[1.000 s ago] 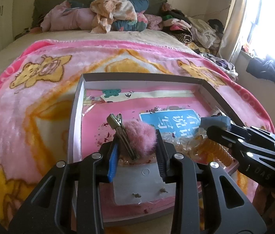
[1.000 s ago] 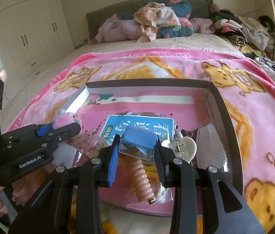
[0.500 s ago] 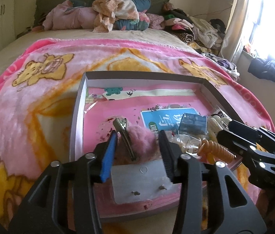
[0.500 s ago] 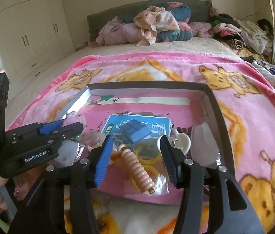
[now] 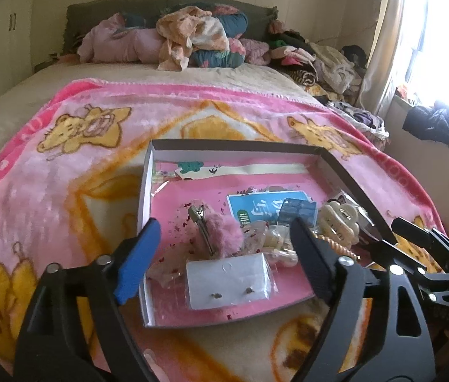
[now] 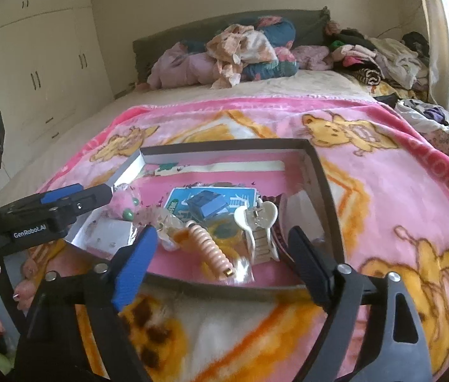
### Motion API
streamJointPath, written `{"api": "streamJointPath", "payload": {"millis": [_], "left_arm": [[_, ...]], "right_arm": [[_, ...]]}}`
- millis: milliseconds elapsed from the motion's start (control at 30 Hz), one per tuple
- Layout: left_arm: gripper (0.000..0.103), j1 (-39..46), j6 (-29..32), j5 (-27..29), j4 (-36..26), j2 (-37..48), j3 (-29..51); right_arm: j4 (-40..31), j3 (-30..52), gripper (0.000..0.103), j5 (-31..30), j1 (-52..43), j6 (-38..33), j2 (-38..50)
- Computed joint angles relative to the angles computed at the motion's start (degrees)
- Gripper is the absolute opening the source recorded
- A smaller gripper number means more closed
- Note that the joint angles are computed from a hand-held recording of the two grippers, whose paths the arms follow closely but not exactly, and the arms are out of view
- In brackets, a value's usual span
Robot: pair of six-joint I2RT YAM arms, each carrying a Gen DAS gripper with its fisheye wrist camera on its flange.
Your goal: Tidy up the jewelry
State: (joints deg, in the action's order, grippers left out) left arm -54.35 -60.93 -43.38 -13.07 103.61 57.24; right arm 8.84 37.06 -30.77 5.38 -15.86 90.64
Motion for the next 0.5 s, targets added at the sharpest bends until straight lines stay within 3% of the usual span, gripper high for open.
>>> {"api": "streamJointPath", "payload": {"millis": [167,500], "left_arm": [[0.082,-2.7,-3.1,-2.2,-3.5,-1.6,0.4],[0.091,-8.4,-10.2,-6.1,-10.3,-2.9,1.1]], "right_arm": [[-0.2,-3.2,0.091,-0.5,-1.7,-0.1,-4.4],[-3.8,-7.7,0.091,-3.4,-6.9,-3.0,-11.2]]}}
